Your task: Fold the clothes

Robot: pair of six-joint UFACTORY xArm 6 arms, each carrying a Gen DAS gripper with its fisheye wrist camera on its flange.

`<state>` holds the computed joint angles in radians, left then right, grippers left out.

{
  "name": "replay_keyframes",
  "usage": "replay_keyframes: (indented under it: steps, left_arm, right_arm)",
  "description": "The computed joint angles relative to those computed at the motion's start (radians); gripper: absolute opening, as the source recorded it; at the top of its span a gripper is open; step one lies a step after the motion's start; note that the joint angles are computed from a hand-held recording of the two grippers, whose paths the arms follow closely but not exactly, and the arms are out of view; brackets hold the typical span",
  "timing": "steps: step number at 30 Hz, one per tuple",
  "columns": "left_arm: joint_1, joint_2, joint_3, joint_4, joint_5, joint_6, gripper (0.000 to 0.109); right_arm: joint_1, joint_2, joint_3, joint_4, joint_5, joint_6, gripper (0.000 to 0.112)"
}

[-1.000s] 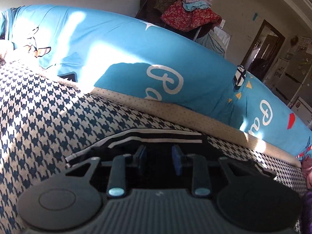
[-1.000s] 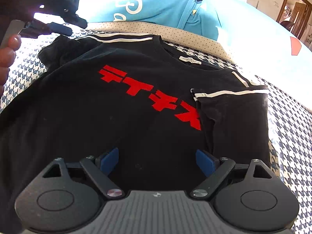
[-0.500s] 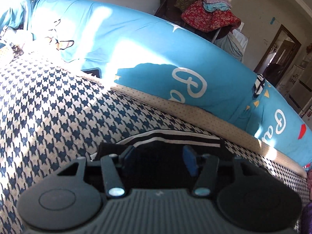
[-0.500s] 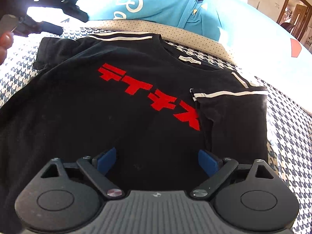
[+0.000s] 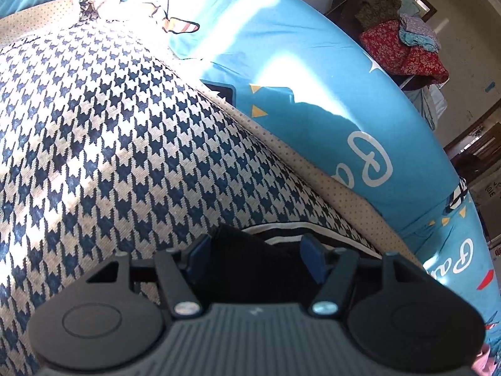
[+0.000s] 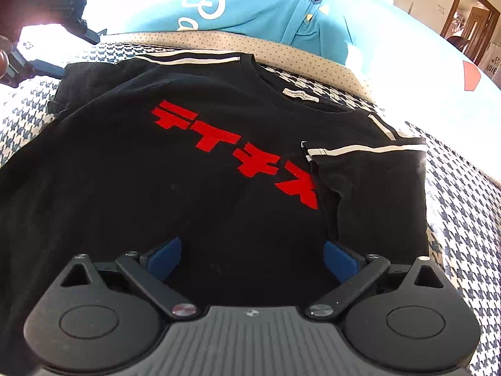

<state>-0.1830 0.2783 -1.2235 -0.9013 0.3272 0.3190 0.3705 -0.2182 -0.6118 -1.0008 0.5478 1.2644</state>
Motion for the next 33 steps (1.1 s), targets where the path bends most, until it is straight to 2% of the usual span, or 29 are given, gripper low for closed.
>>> replay_keyframes:
  steps: [5,9,11,13,15,18,21,24,26,28,31,33]
  left_arm:
    - [0.005,0.020,-0.005,0.101,0.005,-0.104,0.064]
    - [-0.006,0.037,-0.020,0.095,0.029,-0.077,0.063]
    - [-0.011,0.043,-0.022,0.089,0.030,-0.067,0.055]
    - [-0.014,0.048,-0.022,0.064,0.022,-0.046,0.030]
    - [-0.018,0.045,-0.016,0.019,0.004,-0.019,0.019]
    - [-0.035,0.028,-0.006,-0.113,-0.036,0.111,0.010]
    - [-0.054,0.011,-0.009,-0.270,-0.032,0.293,0.007]
    - [-0.070,-0.013,-0.011,-0.471,0.038,0.541,0.007]
    - [-0.077,-0.035,0.001,-0.525,0.120,0.655,0.007]
    - [-0.097,-0.055,0.020,-0.489,0.178,0.709,0.007]
    - [-0.133,-0.062,0.030,-0.356,0.260,0.735,0.008]
    - [-0.164,-0.071,0.050,-0.265,0.262,0.746,0.011]
  right_arm:
    - [0.002,-0.001,0.000,-0.011,0.006,0.003,0.100]
    - [0.003,-0.001,0.000,-0.013,0.007,0.006,0.100]
    - [0.004,0.000,-0.001,-0.014,0.009,0.008,0.101]
    - [0.004,0.000,-0.001,-0.015,0.009,0.009,0.101]
    - [0.004,-0.001,0.000,-0.016,0.008,0.008,0.101]
    - [0.003,-0.003,0.002,-0.017,0.007,0.006,0.101]
    - [0.003,-0.003,0.002,-0.019,0.008,0.004,0.101]
    - [0.003,-0.004,0.003,-0.019,0.007,0.002,0.101]
    - [0.002,-0.008,0.006,-0.018,0.006,-0.001,0.101]
    - [0.002,-0.009,0.006,-0.015,0.006,-0.004,0.101]
    - [0.001,-0.006,0.004,-0.015,0.005,-0.007,0.101]
    - [0.000,-0.006,0.005,-0.014,0.004,-0.009,0.101]
